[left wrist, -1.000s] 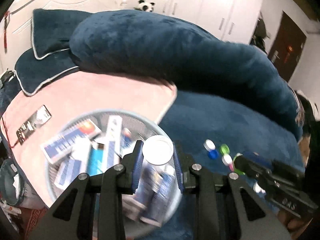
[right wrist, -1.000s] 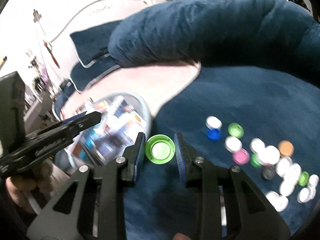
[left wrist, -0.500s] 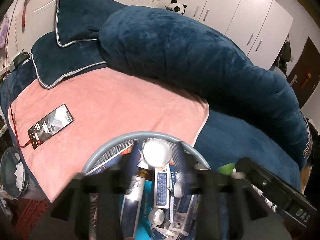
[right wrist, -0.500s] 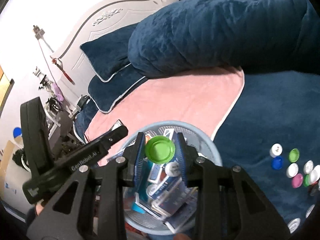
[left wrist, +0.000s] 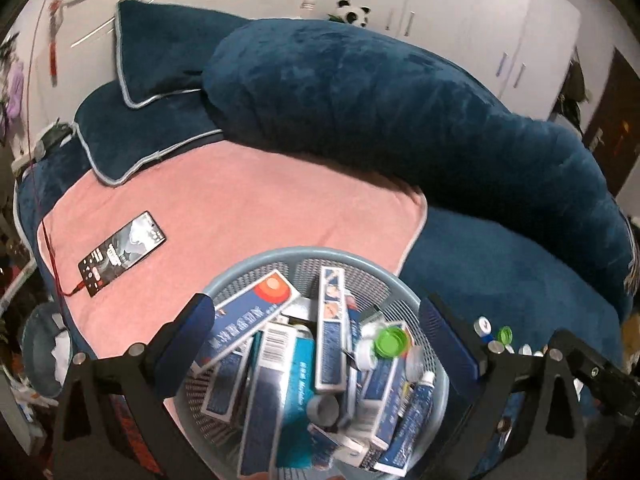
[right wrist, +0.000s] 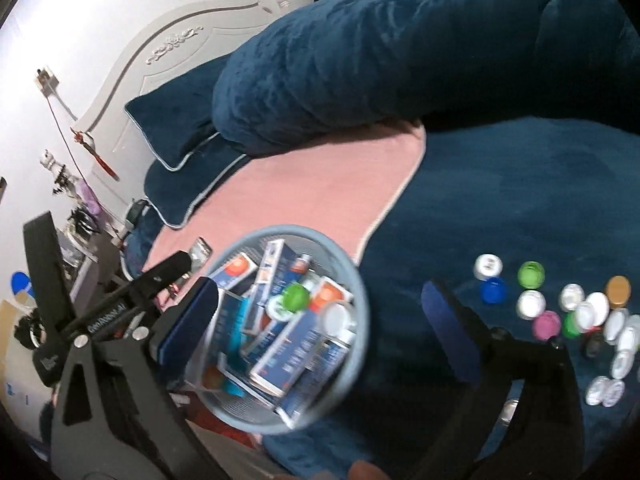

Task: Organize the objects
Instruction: 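Carry both caps over the basket and open both grippers to drop them, then move both grippers back over the remaining caps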

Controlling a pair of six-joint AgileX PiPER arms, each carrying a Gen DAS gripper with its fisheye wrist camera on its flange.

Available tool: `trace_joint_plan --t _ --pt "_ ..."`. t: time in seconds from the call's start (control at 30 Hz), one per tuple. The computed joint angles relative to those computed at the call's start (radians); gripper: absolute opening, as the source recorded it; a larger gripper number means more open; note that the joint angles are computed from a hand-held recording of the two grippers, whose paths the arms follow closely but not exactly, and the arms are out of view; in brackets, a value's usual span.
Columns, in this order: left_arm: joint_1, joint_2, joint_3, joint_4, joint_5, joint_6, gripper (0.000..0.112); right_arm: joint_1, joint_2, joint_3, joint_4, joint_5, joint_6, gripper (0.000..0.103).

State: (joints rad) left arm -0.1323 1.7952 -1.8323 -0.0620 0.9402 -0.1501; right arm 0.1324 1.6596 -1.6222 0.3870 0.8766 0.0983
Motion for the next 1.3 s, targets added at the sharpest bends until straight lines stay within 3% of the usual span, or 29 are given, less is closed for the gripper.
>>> trace_joint_plan --t 0.27,0.5,0.7,0.97,1.1,1.3 --pt "-0.172 -0.036 0.065 0.036 -0.010 0.022 0.102 -0.083 -0.142 0.150 -0.025 0.009 -0.057 0.103" --pt "-0.344 0.034 0.030 0.040 0.020 0.008 0.102 -0.251 -0.278 0.315 -0.060 0.056 -0.162 0.103" --pt "-0.499 0.140 -0.103 0.066 0.071 -0.010 0.102 -0.560 -0.348 0.404 0.004 0.124 -0.339 0.103" --pt "-0.648 0.367 -0.367 0.036 0.180 -0.036 0.102 -0.975 -0.320 0.459 0.155 0.186 -0.550 0.103" --pt "-0.694 0.428 -0.378 0.038 0.200 -0.026 0.102 -1.043 -0.268 0.499 0.106 0.145 -0.536 0.103" --pt "-0.694 0.452 -0.360 0.020 0.209 -0.037 0.102 -0.952 -0.194 0.519 -0.163 -0.031 -0.292 0.103"
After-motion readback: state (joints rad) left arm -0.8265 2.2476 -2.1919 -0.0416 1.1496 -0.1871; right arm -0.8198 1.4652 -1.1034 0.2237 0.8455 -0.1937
